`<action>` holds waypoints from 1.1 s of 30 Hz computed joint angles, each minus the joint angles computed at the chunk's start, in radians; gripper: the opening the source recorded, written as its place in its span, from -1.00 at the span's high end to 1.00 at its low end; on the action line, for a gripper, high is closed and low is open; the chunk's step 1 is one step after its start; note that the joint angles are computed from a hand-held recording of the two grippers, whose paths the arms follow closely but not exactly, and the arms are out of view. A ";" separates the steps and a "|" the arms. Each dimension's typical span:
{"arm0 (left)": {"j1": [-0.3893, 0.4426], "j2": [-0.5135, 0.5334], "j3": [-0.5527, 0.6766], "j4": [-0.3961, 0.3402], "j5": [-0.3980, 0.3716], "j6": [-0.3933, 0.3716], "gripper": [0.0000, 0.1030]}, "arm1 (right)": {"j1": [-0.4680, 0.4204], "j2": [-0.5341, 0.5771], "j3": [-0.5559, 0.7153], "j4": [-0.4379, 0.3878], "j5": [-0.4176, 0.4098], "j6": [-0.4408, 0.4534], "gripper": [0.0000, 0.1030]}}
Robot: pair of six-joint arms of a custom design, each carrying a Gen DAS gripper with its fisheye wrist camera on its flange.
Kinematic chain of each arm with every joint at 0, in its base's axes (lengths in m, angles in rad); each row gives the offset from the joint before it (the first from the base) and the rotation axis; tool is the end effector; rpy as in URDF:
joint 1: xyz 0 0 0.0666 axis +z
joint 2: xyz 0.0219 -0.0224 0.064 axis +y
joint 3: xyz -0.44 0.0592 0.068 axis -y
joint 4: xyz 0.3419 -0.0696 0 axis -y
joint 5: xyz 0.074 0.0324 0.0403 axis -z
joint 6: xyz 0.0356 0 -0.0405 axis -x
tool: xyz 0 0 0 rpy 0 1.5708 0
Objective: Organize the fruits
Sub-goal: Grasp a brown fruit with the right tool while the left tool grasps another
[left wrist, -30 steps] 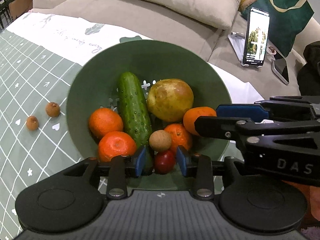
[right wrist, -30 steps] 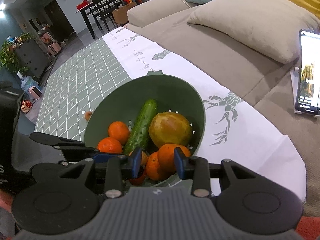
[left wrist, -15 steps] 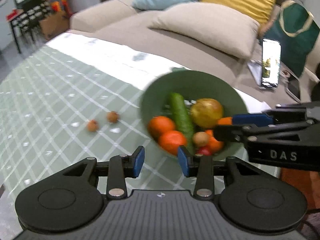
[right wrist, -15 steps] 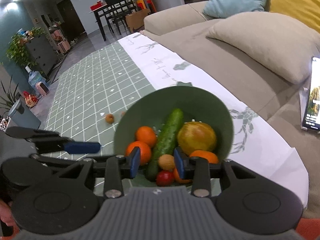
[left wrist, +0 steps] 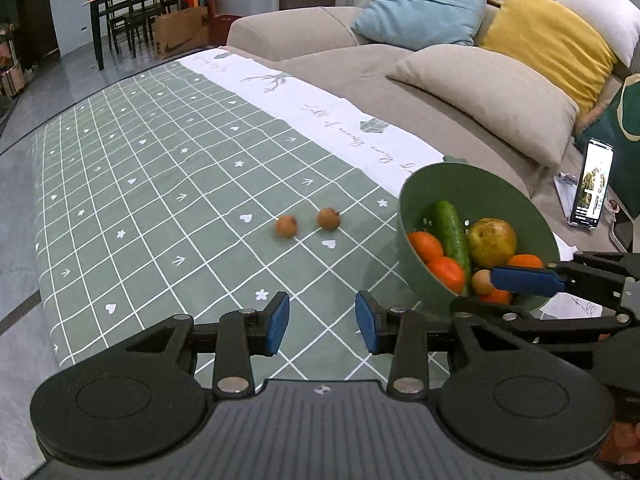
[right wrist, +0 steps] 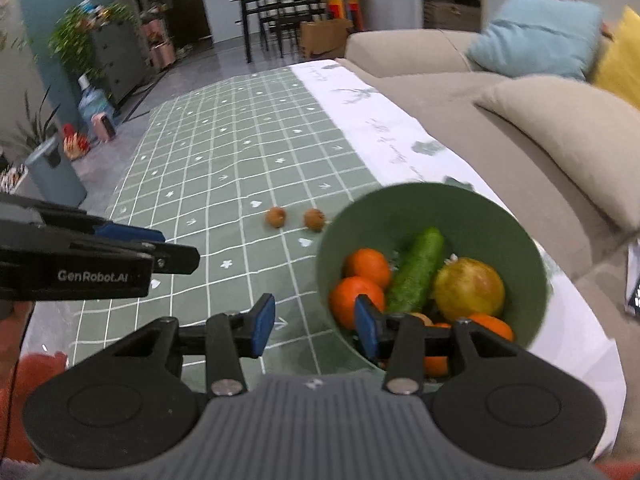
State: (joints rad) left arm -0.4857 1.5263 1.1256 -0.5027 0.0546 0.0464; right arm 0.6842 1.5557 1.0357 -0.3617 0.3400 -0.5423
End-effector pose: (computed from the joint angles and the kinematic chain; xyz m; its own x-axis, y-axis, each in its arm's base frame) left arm 0.3993 -0.2134 0.3537 -0.7169 0.3260 -0.6163 0.4633 0.8833 -0.0715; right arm 0.3551 0.2738 0.3185 -0.7350 0.0284 -0.6775 -0.0609 0.9923 0.1077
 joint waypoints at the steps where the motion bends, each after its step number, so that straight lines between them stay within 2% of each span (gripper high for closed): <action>1: 0.005 0.003 0.000 0.004 0.005 -0.003 0.11 | 0.002 0.011 0.010 0.003 0.001 0.018 0.22; 9: 0.037 0.040 0.013 0.042 0.014 -0.018 0.11 | -0.025 0.097 0.091 0.022 -0.023 0.116 0.24; 21: 0.073 0.172 0.132 0.002 0.032 -0.058 0.12 | -0.104 0.228 0.236 -0.019 -0.098 0.247 0.25; 33: 0.117 0.328 0.274 -0.059 0.159 -0.030 0.21 | -0.187 0.365 0.395 -0.105 -0.212 0.385 0.35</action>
State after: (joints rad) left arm -0.3684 1.8548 1.3999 -0.5621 0.2140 0.0166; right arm 0.4976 1.9205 1.4310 -0.4666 0.1281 -0.1568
